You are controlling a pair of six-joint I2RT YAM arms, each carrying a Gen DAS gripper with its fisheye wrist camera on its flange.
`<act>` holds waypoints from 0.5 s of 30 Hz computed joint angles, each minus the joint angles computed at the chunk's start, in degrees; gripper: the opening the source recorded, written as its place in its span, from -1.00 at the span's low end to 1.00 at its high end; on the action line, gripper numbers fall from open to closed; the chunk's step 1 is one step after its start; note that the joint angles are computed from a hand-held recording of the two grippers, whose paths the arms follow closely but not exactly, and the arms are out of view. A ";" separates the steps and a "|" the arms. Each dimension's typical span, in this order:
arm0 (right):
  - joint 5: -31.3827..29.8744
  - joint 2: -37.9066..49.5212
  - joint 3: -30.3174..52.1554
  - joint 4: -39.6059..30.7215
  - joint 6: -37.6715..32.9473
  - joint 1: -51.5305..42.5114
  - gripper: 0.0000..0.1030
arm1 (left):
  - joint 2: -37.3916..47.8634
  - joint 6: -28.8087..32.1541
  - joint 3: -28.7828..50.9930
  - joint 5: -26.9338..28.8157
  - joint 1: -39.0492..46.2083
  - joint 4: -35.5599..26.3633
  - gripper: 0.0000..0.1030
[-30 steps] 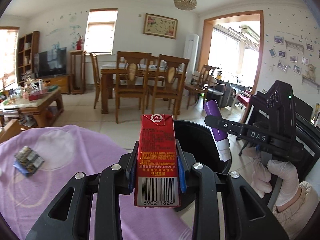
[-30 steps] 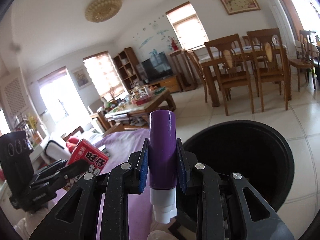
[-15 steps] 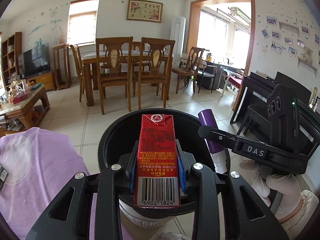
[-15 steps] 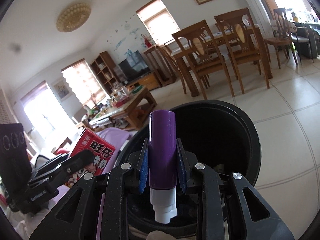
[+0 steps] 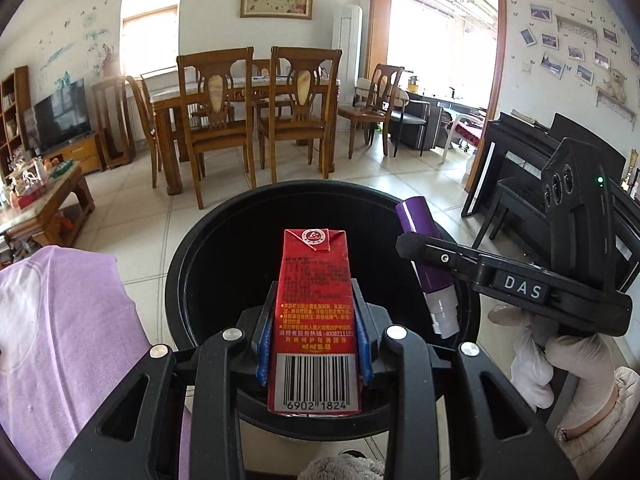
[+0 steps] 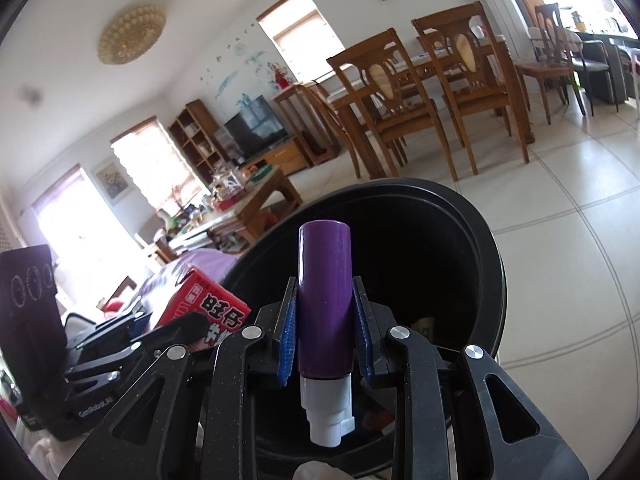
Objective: Collect trash
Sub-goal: 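Carry the red box and purple tube over the bin and open both tools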
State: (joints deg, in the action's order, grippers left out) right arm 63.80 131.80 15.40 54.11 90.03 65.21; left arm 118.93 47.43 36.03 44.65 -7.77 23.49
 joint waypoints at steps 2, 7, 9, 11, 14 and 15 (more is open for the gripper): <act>-0.37 -1.53 -0.06 -0.39 -1.13 -0.53 -0.50 | -0.04 0.22 -0.06 -0.53 -0.19 -0.14 -0.37; 0.43 -3.64 -0.45 -2.06 -1.44 -0.18 -0.19 | -1.61 1.40 -1.52 -1.05 0.08 -0.32 -0.33; 0.89 -5.22 0.27 -5.49 -0.38 0.43 -0.03 | -2.47 2.04 -2.21 -0.84 0.37 -0.59 -0.30; 1.66 -6.04 0.99 -7.96 0.88 1.34 0.12 | -3.23 2.41 -2.73 -0.29 1.19 -0.67 0.02; 1.97 -7.15 2.27 -10.17 0.38 1.82 0.27 | -5.20 2.75 -5.00 1.87 3.69 1.53 0.41; 2.21 -7.56 2.70 -10.95 0.45 2.08 0.40 | -6.06 3.57 -5.13 2.86 4.95 0.60 0.41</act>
State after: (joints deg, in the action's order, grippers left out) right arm 66.00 124.24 18.10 43.16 90.48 67.29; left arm 112.87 51.00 30.89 47.51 -2.82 24.09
